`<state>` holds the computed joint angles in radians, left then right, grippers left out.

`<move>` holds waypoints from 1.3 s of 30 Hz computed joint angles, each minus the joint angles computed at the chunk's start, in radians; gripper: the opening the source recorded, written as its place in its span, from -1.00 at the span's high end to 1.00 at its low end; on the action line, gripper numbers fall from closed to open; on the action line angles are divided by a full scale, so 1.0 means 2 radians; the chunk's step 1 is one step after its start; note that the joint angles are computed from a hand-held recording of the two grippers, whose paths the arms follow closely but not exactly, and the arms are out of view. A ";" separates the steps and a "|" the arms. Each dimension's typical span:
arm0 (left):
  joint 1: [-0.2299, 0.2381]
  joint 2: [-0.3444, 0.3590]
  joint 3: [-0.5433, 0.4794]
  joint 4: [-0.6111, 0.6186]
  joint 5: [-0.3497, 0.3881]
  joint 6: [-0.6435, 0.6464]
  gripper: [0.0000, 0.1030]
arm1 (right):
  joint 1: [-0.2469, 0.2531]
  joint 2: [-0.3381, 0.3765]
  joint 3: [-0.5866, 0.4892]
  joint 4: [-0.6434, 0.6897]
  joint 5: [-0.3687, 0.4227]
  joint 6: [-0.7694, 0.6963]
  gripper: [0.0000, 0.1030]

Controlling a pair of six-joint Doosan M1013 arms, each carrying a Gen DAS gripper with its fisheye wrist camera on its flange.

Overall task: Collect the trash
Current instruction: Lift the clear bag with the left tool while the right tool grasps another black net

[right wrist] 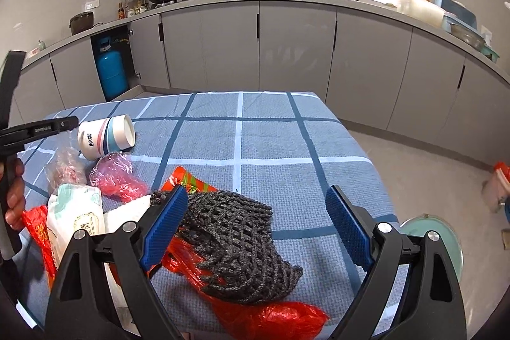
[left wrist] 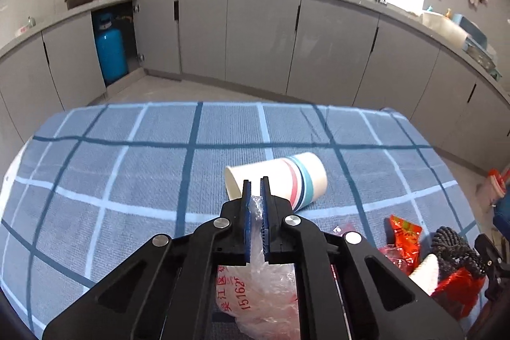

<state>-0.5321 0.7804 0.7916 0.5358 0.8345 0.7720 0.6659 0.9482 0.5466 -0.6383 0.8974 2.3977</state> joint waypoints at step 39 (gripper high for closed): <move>-0.008 -0.031 0.057 0.003 0.016 0.007 0.84 | -0.003 -0.020 0.039 0.010 -0.020 0.004 -0.78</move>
<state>-0.5472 0.7179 0.9050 0.5414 0.8666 0.7851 0.6592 0.9075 0.6236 -0.6192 0.8580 2.4058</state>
